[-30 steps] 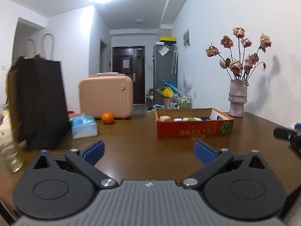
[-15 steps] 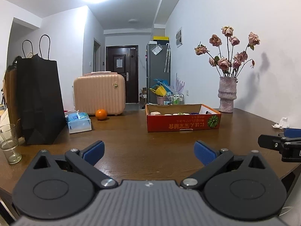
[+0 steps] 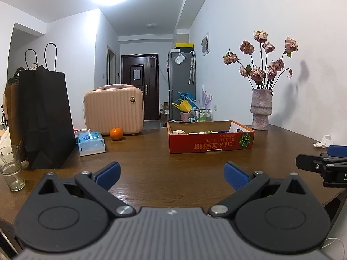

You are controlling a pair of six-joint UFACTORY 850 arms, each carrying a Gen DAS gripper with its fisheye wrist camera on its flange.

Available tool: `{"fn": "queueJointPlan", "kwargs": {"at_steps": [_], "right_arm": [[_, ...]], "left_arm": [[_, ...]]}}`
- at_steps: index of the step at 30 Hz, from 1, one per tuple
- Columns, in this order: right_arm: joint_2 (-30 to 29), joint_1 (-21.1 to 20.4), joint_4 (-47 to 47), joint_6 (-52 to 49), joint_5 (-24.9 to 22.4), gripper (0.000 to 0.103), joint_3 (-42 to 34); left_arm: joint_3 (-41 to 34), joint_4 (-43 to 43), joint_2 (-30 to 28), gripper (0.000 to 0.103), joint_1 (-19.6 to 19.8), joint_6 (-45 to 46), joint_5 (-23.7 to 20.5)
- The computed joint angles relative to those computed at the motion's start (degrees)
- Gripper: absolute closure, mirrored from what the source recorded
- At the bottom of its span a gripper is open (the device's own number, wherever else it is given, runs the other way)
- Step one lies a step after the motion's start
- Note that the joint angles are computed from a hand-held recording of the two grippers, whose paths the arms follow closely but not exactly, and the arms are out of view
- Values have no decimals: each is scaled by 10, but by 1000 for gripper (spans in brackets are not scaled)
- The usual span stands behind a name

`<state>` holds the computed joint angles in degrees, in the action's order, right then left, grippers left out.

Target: Organize rigid objects

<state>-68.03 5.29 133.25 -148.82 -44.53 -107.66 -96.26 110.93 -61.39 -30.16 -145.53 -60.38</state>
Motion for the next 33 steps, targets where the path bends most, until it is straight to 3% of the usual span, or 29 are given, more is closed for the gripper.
{"fn": "queueJointPlan", "kwargs": {"at_steps": [33], "right_arm": [[4,-1,18,-11,4,0,7]], "left_arm": [[-3,3,-2,0,-1,9,-1]]}}
